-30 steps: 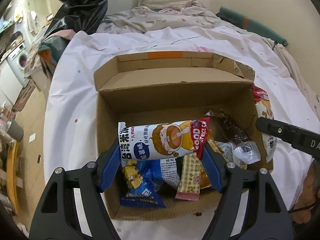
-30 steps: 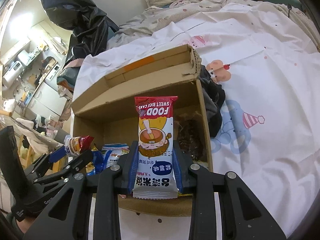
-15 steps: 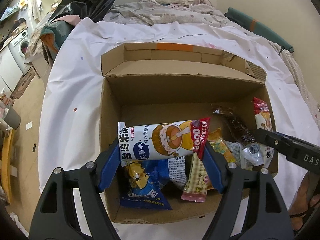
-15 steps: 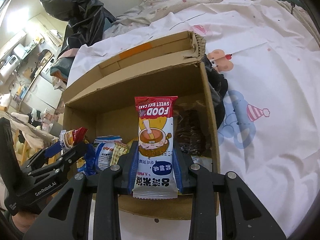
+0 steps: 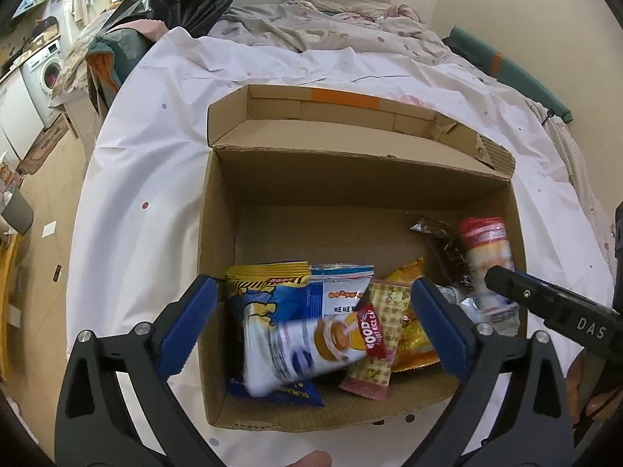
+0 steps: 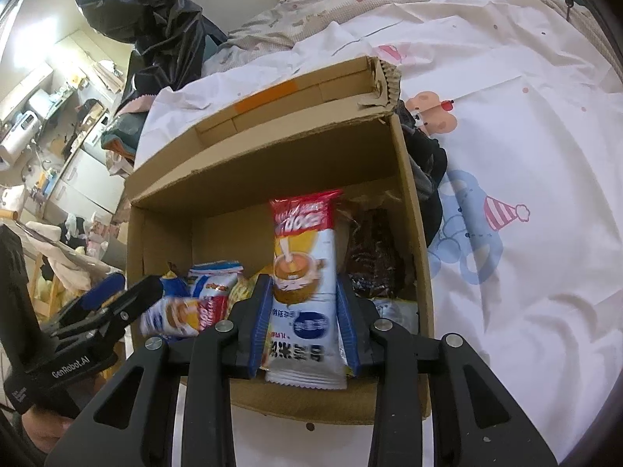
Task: Organize snacks
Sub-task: 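Open both tools to drop the FOOD packs into the box, then grasp a white snack pack from the sheet with the left tool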
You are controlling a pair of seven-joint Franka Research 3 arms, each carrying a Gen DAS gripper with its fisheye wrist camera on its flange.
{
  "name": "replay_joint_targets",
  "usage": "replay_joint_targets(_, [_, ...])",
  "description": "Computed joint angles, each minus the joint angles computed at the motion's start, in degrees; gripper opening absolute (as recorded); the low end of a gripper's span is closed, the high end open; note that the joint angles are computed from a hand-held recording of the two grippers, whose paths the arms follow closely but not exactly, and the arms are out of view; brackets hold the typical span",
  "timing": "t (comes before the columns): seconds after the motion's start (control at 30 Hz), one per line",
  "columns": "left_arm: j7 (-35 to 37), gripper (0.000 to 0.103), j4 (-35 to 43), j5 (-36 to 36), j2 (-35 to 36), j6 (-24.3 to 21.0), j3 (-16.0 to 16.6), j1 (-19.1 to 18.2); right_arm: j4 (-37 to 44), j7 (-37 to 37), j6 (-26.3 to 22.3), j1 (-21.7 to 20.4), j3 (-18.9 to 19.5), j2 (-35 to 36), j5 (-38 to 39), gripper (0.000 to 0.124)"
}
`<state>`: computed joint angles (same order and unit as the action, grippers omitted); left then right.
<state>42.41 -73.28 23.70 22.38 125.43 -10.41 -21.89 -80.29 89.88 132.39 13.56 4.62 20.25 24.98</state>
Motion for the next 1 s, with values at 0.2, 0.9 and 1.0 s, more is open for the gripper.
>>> replay_joint_targets(0.2, [0.87,0.099,-0.69,0.16,-0.57,1.14,-0.13,0.17,-2.53,-0.5,4.51,-0.47,0.29,-1.68,2.81,0.083])
replay_joint_targets(0.9, [-6.49,0.099,-11.01,10.48,-10.03,3.54,-0.54,-0.38,-13.65,-1.52,12.39,1.64,-0.1,-10.55,-0.54,0.099])
replay_joint_targets(1.0, [-7.95,0.099,-12.98,11.97,-11.53,4.17,-1.01,-0.34,-15.66,-1.31,12.69,2.05,-0.21,-11.94,-1.59,0.099])
